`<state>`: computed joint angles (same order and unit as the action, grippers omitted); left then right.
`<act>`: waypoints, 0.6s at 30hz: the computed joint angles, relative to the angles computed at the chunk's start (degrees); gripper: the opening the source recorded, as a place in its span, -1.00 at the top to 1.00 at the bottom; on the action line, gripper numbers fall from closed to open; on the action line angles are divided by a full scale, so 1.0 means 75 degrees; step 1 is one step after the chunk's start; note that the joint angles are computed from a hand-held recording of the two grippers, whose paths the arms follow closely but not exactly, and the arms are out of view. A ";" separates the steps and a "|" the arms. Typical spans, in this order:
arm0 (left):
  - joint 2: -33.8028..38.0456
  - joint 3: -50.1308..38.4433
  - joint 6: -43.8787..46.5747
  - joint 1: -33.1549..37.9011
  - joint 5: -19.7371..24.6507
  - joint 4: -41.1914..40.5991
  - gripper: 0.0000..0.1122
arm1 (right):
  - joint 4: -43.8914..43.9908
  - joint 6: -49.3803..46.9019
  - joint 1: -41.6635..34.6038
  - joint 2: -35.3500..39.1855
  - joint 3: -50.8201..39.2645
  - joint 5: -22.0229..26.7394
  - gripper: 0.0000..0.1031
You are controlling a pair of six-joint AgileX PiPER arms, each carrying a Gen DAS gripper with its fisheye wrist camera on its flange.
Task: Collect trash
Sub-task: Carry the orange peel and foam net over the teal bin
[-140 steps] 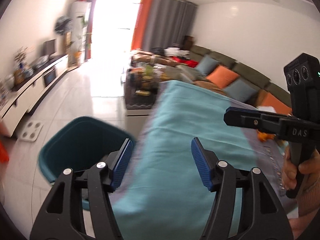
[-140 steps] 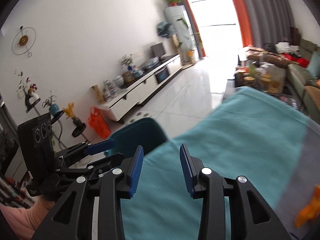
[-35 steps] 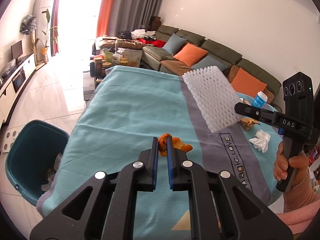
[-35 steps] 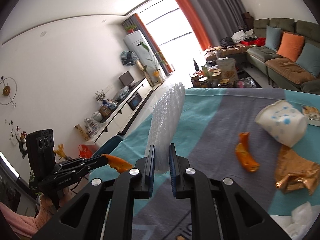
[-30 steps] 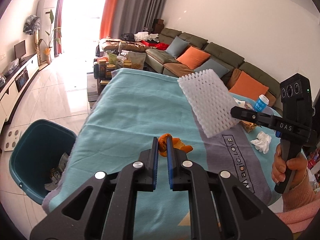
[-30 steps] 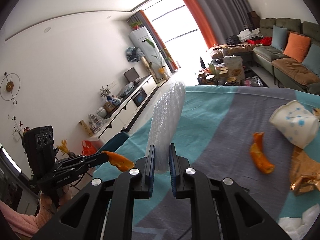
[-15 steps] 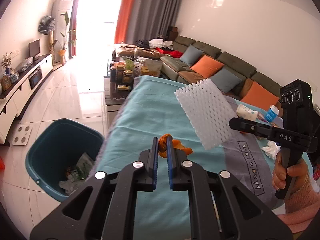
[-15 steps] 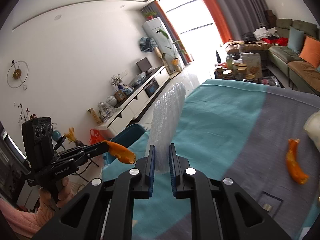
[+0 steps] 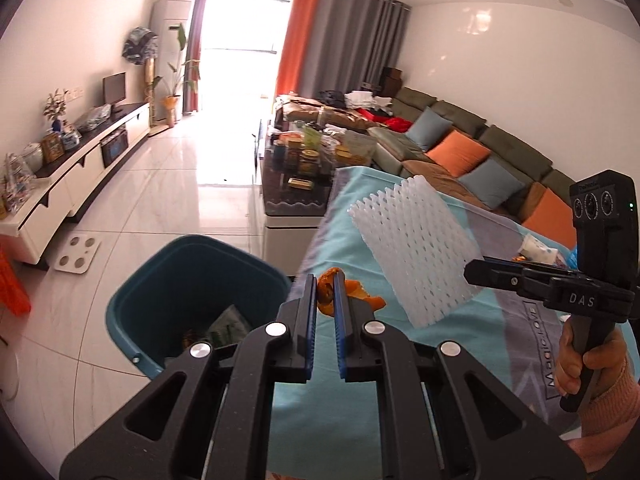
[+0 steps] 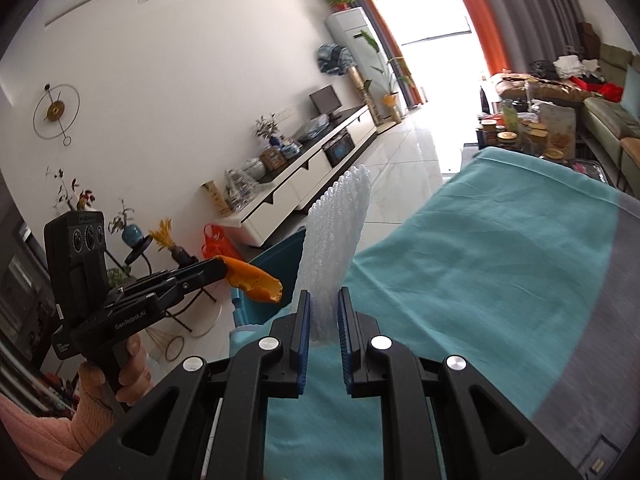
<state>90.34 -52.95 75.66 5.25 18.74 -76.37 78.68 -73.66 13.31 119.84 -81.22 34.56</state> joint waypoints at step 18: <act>0.0397 -0.0236 -0.0639 0.1073 -0.0034 0.0592 0.85 | -0.2428 0.2754 0.0709 0.1512 -0.2816 0.0450 0.76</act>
